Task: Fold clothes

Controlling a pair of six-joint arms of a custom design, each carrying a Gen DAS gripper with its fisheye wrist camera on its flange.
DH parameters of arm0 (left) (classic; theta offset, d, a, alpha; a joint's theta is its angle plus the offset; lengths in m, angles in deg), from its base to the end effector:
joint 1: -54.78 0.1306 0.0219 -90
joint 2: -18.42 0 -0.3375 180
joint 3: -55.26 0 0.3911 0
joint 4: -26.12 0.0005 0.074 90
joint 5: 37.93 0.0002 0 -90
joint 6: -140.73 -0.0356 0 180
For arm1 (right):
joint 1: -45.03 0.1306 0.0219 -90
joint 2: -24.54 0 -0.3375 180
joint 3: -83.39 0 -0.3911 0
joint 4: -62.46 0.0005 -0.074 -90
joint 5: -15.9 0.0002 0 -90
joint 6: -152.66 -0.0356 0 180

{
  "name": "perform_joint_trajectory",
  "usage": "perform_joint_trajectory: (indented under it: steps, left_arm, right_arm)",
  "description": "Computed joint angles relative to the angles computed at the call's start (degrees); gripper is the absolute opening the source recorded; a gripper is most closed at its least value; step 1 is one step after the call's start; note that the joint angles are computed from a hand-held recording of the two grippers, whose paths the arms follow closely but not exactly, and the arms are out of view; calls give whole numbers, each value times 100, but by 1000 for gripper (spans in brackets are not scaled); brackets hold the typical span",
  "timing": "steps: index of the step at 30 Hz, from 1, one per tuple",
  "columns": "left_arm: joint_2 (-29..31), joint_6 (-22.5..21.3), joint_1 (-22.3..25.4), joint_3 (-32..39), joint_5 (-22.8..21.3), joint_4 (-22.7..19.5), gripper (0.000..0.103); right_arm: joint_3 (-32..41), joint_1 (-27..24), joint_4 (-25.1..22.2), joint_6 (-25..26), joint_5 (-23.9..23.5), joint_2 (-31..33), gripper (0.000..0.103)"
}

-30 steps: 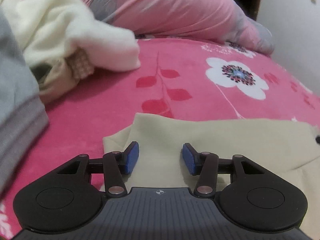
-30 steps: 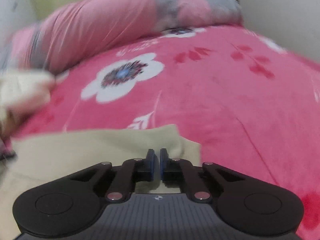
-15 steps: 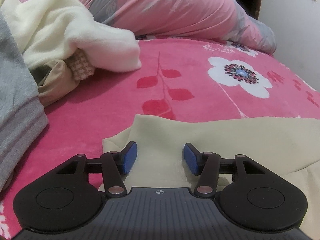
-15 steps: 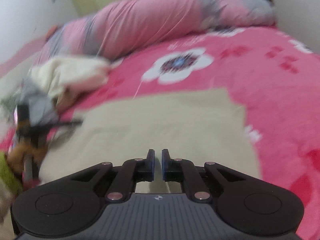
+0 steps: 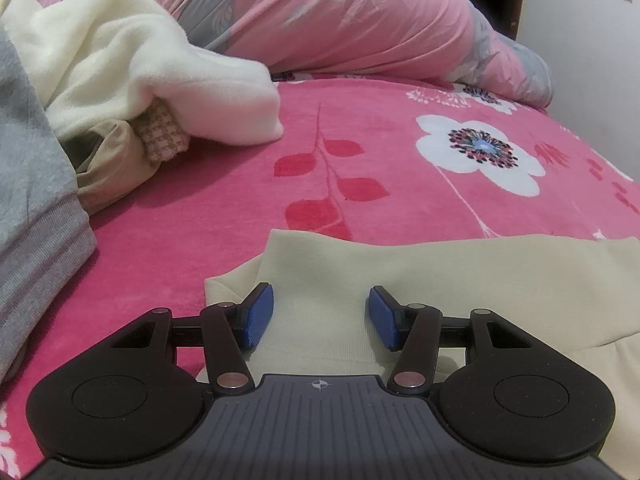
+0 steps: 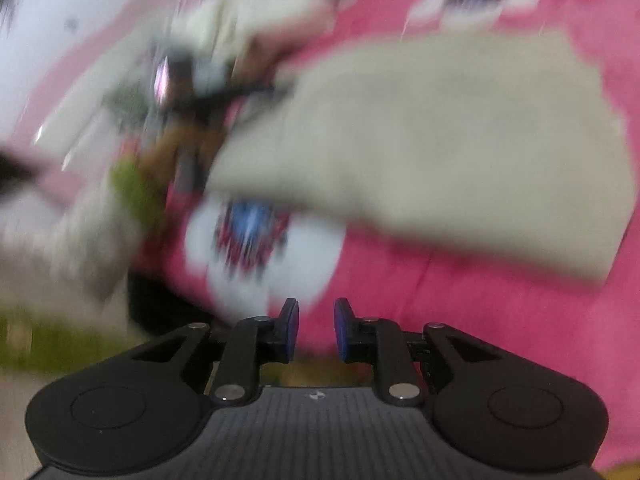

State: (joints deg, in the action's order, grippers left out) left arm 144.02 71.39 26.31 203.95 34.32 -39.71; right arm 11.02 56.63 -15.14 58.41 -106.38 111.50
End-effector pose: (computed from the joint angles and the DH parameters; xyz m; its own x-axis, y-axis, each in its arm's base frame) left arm 0.5827 -0.3042 0.4850 -0.6490 -0.0303 -0.7602 0.0301 0.9974 -0.0655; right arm 0.4141 0.1039 0.5183 -0.8524 -0.1110 -0.5110 -0.3934 0.7800 0.4868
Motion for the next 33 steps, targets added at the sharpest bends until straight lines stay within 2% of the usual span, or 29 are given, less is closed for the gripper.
perform_joint_trajectory:
  steps: [3,6,8,10,11,12,14,16,20,23,24,26,29,30,32,33]
  left_arm:
    - [-35,1,-5,-69,-19,56,54]
    - [-97,-2,-9,-189,-36,147,54]
    - [-137,6,-6,-264,-30,201,54]
    - [-160,12,-6,-307,-26,235,54]
    - [-172,10,-8,-329,-32,253,54]
    - [-182,8,-11,-349,-39,271,54]
    - [-206,12,-12,-394,-43,310,54]
    - [-229,18,-12,-440,-46,349,54]
    - [-237,18,-17,-453,-68,359,55]
    - [-258,22,-19,-489,-73,387,55]
    - [-280,33,-17,-525,-66,417,55]
    - [-317,46,-13,-592,-55,469,55]
    - [-341,72,-3,-636,-17,509,55]
    - [-352,75,0,-658,-7,530,55]
    - [-366,78,2,-685,-3,556,56]
    - [-374,79,1,-700,-6,570,56]
  right_arm:
    - [-243,120,1084,-323,411,-126,20]
    - [-460,237,1778,-757,690,-117,20]
    - [-535,210,1667,-794,528,-68,21]
    - [-540,96,1226,-507,-128,-66,21]
    - [-598,127,1088,-267,-257,-159,21]
    - [-622,196,949,57,-261,-238,21]
    - [-784,292,1234,189,-56,-451,21]
    - [-893,224,1853,-397,253,-439,27]
    - [-990,120,2901,-1429,1011,-306,29]
    - [-810,235,2626,-1282,1852,-6,23]
    - [-825,319,2525,-808,2445,-8,2]
    - [-1087,181,2755,-408,2702,-223,0]
    - [-978,-55,2661,-746,3865,-254,0]
    - [-874,-137,2577,-949,4048,-218,2]
    - [-797,-216,2698,-1198,3808,-239,2]
    - [-801,-146,2795,-1093,3687,-256,2]
